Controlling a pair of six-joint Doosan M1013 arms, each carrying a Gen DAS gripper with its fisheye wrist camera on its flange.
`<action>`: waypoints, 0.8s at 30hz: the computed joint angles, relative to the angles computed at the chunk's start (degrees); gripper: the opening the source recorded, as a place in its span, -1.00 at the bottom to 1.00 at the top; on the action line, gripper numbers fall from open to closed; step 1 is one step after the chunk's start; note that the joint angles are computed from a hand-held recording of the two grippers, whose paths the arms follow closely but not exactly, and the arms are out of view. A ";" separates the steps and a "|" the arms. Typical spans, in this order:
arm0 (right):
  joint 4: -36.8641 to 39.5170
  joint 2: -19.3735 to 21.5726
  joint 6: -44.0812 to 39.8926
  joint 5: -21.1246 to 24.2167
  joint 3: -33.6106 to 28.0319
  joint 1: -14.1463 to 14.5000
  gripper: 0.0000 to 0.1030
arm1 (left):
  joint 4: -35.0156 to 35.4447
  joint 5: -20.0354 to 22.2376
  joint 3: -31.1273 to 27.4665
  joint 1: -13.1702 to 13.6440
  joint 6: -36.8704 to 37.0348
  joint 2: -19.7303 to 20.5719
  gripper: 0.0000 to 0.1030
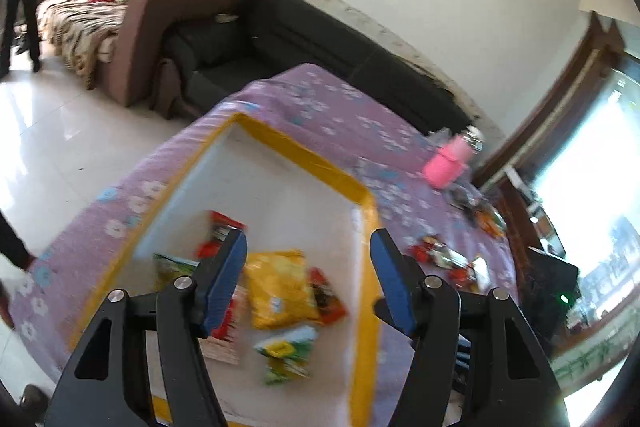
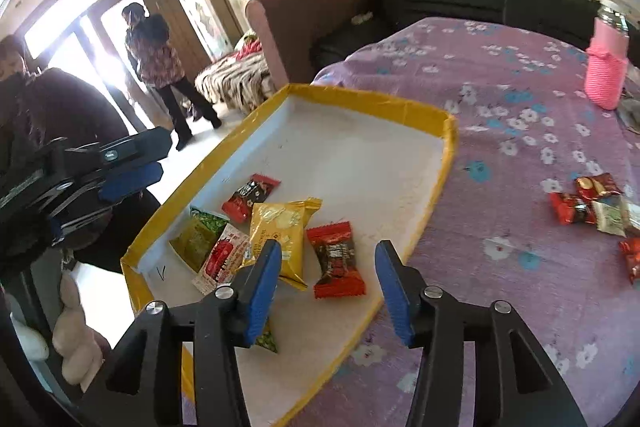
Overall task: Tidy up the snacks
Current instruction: 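Carry both red candies to the tray and open both tools to drop them, then move both open tools back over the snack pile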
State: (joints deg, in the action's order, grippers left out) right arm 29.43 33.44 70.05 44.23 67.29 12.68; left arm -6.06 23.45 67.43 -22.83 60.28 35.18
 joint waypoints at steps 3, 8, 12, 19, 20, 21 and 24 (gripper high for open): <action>0.83 -0.83 -0.12 -1.08 1.49 -0.85 -0.02 | -5.87 0.25 -0.15 -0.65 5.08 0.08 0.23; 1.39 -2.30 0.95 -2.72 4.44 -2.83 -0.01 | -9.85 4.13 -2.91 -2.24 11.74 1.59 0.23; -0.80 -4.06 3.40 -5.29 7.39 -4.97 -0.01 | -8.21 5.94 -4.46 -3.71 12.80 2.26 0.23; -11.28 -6.59 18.93 -9.90 10.90 -11.28 0.04 | -9.47 7.25 -5.96 -5.03 16.26 3.69 0.23; -12.72 -6.47 21.03 -9.93 10.71 -11.98 0.04 | -9.91 7.85 -6.39 -5.13 16.84 4.03 0.23; -14.27 -6.32 23.03 -9.98 10.50 -12.51 0.05 | -10.37 8.50 -6.82 -5.26 17.55 4.38 0.23; -16.91 -5.27 26.35 -9.54 9.20 -13.50 0.05 | -9.51 9.54 -7.38 -5.73 18.12 4.82 0.23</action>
State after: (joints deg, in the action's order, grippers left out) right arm 12.52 28.17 96.40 34.69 76.49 -0.83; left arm -15.57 32.98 60.05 -28.56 78.40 40.00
